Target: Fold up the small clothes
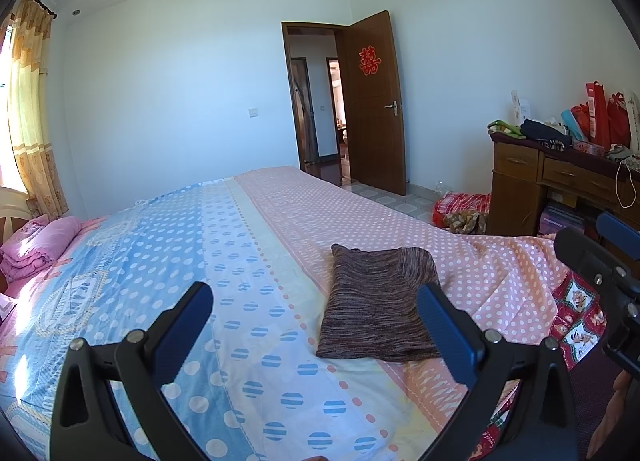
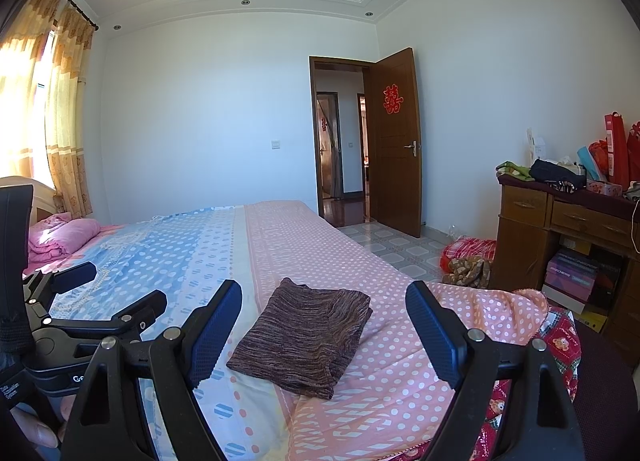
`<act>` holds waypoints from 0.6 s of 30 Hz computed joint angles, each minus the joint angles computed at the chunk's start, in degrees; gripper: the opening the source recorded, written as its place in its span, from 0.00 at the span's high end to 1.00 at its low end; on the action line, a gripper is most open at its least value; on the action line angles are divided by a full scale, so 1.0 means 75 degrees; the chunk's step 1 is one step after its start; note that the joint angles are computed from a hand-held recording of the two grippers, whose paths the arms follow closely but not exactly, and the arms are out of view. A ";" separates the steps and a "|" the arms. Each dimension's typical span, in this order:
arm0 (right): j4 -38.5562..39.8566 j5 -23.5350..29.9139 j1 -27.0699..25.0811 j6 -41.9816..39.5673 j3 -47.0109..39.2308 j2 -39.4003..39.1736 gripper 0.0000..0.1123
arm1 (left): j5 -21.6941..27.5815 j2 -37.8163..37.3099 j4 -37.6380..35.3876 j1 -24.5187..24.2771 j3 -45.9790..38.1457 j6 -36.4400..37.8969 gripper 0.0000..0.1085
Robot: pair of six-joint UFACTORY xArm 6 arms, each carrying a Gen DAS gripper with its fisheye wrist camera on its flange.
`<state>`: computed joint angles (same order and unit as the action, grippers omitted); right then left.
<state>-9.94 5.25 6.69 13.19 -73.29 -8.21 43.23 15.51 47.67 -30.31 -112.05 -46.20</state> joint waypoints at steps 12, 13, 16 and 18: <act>-0.0184 -0.0037 -0.0020 0.0183 0.0067 -0.0040 0.24 | 0.0019 0.0013 0.0004 -0.0013 -0.0019 -0.0005 0.05; -0.0213 -0.0032 -0.0020 0.0214 0.0062 -0.0038 0.25 | 0.0009 -0.0005 0.0015 -0.0011 0.0009 -0.0020 0.05; -0.0221 -0.0030 -0.0018 0.0229 0.0054 -0.0031 0.24 | 0.0004 -0.0001 0.0011 -0.0006 0.0004 -0.0002 0.05; -0.0223 -0.0038 -0.0025 0.0232 0.0069 -0.0040 0.24 | 0.0015 0.0007 -0.0001 -0.0007 -0.0011 0.0004 0.05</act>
<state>-11.61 4.96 6.50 14.93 -72.77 -8.51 43.34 15.57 47.67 -30.36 -112.13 -46.16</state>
